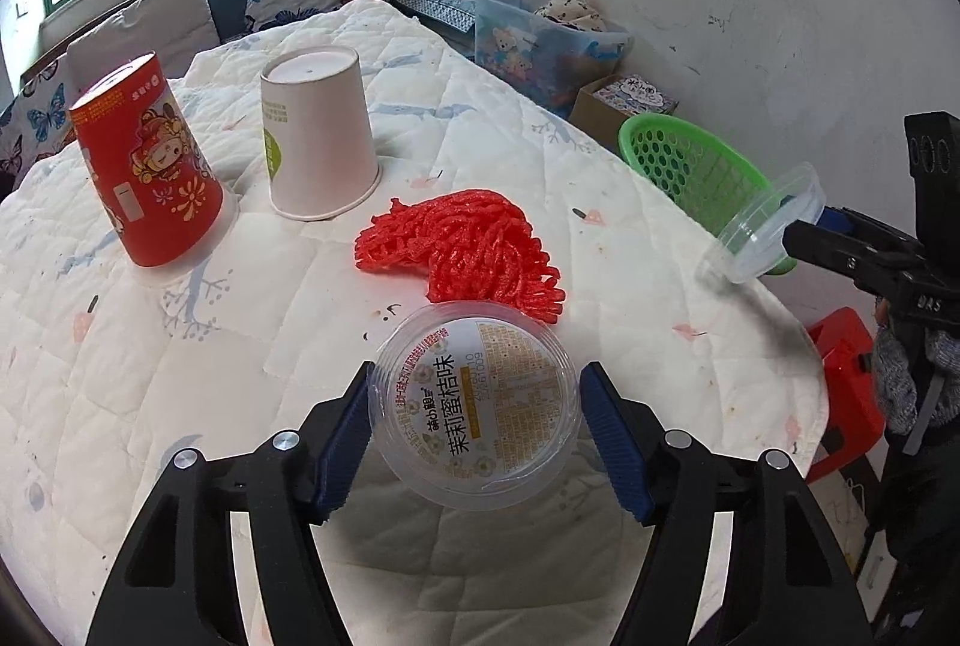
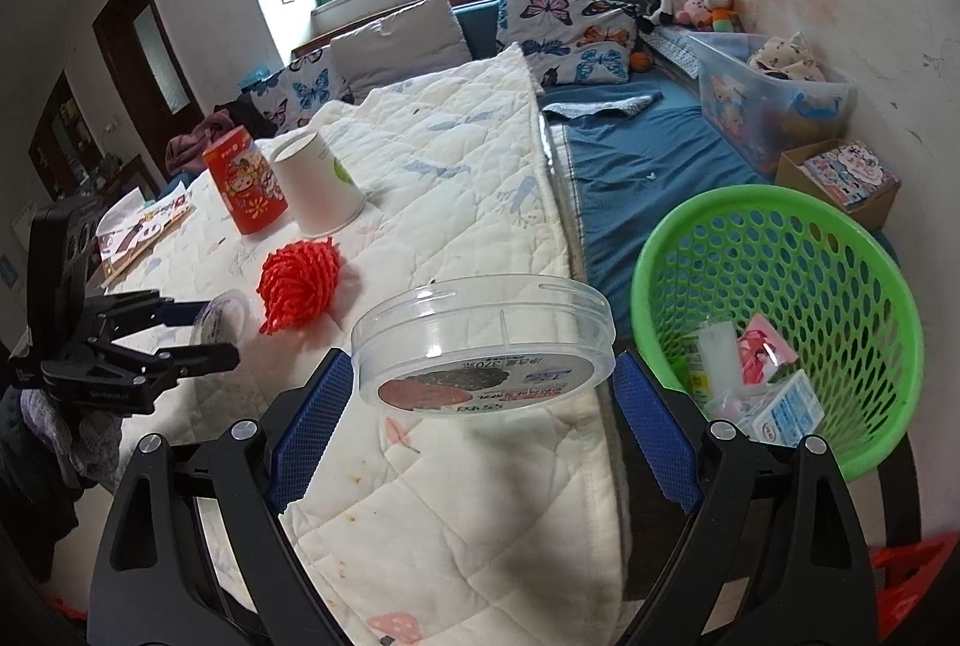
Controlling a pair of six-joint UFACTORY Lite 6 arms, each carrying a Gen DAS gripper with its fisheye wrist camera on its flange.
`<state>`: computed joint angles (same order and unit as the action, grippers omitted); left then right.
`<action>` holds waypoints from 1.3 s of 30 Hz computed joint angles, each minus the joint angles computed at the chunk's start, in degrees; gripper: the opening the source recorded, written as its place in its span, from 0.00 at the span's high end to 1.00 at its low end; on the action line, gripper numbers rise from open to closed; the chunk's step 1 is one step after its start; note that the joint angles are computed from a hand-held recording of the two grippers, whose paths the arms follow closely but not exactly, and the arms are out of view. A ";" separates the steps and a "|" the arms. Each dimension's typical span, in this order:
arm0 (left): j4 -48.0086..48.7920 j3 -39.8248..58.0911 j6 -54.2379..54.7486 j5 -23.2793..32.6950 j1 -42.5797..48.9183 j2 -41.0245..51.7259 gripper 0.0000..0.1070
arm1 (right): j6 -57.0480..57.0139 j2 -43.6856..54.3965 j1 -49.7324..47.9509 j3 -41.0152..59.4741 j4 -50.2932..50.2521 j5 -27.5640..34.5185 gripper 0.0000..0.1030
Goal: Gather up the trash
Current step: 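Carry the clear lid and yogurt cup over the green wastebasket, then release the clear lid with the right tool while the left tool drops the yogurt cup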
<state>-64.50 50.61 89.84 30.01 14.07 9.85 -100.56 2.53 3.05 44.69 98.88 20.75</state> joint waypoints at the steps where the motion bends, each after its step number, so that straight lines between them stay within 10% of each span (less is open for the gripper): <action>1: 0.76 -0.10 -0.87 0.32 0.01 -0.52 0.39 | 0.92 -0.07 -0.85 0.21 -0.99 0.53 0.15; 17: 8.12 6.27 -16.83 4.69 -10.19 -7.80 0.39 | 13.54 12.16 -21.17 12.86 -17.08 2.46 0.15; 39: 35.97 62.65 -61.55 3.25 -37.68 38.13 0.39 | 11.68 27.33 -29.39 21.98 -17.48 3.39 0.11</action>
